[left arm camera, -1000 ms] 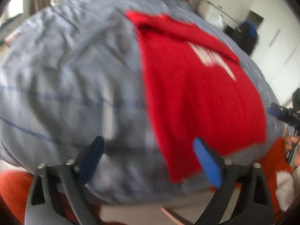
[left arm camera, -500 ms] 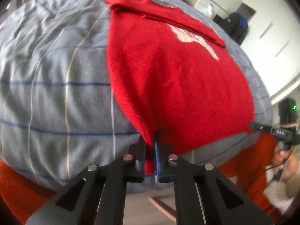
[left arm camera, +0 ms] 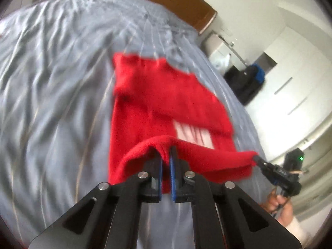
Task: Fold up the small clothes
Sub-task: 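Fold the held hem up toward the collar with both grippers and release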
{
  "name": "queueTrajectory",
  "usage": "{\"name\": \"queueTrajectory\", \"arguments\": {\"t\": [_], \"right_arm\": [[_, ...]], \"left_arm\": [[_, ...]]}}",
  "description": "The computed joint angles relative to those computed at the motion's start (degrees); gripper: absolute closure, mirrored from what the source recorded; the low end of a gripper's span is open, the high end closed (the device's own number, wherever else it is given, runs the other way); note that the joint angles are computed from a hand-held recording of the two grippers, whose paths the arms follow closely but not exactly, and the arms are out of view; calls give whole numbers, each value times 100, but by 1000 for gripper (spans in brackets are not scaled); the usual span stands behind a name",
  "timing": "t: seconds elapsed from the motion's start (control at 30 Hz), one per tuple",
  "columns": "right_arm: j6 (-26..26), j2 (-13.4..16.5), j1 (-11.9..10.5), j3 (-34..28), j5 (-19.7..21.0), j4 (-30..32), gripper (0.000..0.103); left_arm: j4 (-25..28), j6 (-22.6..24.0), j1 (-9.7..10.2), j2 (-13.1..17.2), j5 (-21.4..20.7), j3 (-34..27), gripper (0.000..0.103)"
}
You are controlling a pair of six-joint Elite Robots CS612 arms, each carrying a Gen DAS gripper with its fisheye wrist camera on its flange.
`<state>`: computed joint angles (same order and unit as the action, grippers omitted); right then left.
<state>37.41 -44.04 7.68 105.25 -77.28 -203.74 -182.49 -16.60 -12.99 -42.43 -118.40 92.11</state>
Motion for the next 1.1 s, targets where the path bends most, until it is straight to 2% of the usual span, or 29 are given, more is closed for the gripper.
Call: {"name": "queueTrajectory", "arguments": {"t": [0.17, 0.37, 0.43, 0.47, 0.5, 0.53, 0.57, 0.63, 0.7, 0.73, 0.8, 0.87, 0.9, 0.93, 0.97, 1.0, 1.03, 1.1], "right_arm": [[-2, 365, -224, -951, -18, 401, 98], [-345, 935, -377, -2332, -5, 1566, 98], [-369, 1150, -418, -2730, -51, 1841, 98], [-350, 1215, -436, -2829, -59, 1869, 98], [-293, 1295, -462, -2923, -13, 1848, 97], [-195, 1376, -491, -3027, 40, 1857, 94], [-76, 1429, -503, -3092, -33, 1867, 89], [3, 1426, -483, -3083, -308, 1805, 40], [-144, 1367, -449, -2976, -480, 1504, 37], [-441, 1273, -413, -2864, -511, 1412, 37], [-931, 1185, -360, -2831, -468, 1477, 37], [-1431, 1088, -331, -2667, 124, 1409, 37], [-1550, 1075, -331, -2626, 375, 1471, 37], [-1707, 1057, -321, -2584, 620, 1721, 36], [-1896, 1030, -298, -2560, 655, 2204, 36], [-2011, 1001, -267, -2540, 476, 2597, 36], [-2015, 968, -216, -2418, 64, 2791, 36], [-1928, 820, -171, -2088, -257, 2460, 36]], "left_arm": [[784, -117, -59, 536, 433, -1282, 99], [1745, -8, -188, 1091, 1065, -2494, 98], [2029, -35, -217, 1299, 1216, -2888, 92], [2150, -132, -222, 1376, 1322, -3040, 82], [2300, -288, -228, 1450, 1482, -3195, 52], [2430, -500, -223, 1501, 1656, -3312, 35], [2405, -705, -208, 1507, 1739, -3321, 19], [1971, -988, -145, 1468, 1672, -3167, 19], [1771, -751, -125, 1328, 1673, -2904, 19], [1709, -576, -134, 1246, 1715, -2758, 19], [1513, -104, -161, 1101, 1766, -2454, 12], [1599, 401, -233, 1008, 2052, -2291, 9], [1841, 594, -264, 963, 2264, -2227, 10], [2025, 587, -272, 952, 2377, -2233, 11], [2109, 512, -259, 919, 2435, -2174, 14], [2088, 402, -238, 843, 2451, -2032, 16], [1947, 336, -211, 751, 2438, -1845, 16], [1532, 326, -213, 483, 2486, -1303, 14]]}}
